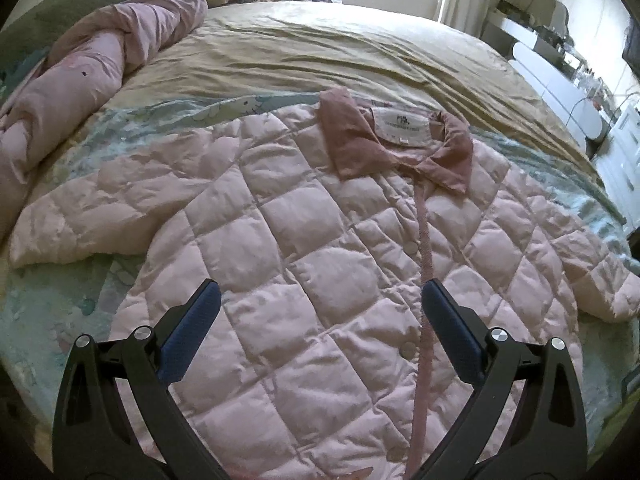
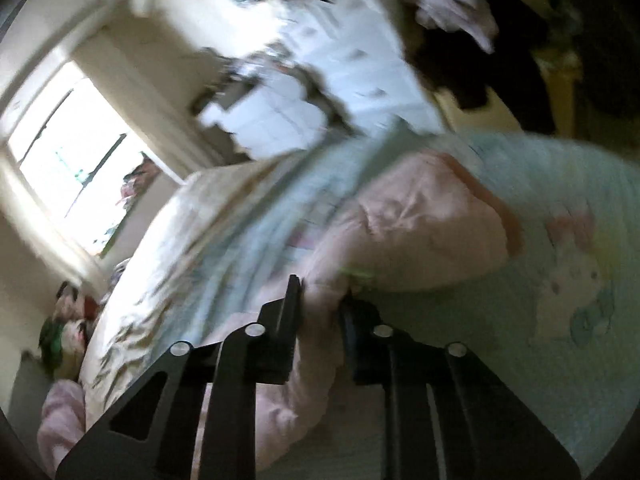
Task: Fold large clothes
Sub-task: 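Lift the held sleeve with the right tool and fold it across the jacket body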
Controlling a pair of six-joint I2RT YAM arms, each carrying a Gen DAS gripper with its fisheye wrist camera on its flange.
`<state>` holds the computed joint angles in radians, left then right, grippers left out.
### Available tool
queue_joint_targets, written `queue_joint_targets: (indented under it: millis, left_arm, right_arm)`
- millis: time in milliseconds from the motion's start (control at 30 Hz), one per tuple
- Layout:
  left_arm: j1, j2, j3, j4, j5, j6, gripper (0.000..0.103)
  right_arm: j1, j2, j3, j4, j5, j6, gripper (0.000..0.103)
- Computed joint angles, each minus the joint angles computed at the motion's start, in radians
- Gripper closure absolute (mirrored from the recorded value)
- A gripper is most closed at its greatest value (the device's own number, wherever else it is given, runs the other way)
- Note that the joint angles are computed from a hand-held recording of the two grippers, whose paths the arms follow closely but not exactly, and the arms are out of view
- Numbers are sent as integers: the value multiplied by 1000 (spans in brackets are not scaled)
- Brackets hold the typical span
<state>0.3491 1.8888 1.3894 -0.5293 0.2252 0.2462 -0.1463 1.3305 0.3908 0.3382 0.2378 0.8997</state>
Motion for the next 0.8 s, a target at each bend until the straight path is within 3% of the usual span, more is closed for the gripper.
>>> queue_joint_targets:
  millis: [133,367,800]
  left_arm:
    - [25,-11,21,-23,26,5,9]
    - [69,-15,72,-56,71,25,9]
    - [184,27,174,-82,122,95,9]
  right_arm:
    - [94,-101,71,-117,72,-78,88]
    - [249,-113,258,-238,140,-174,88]
    - [538,84,581,-323,260,-260,89]
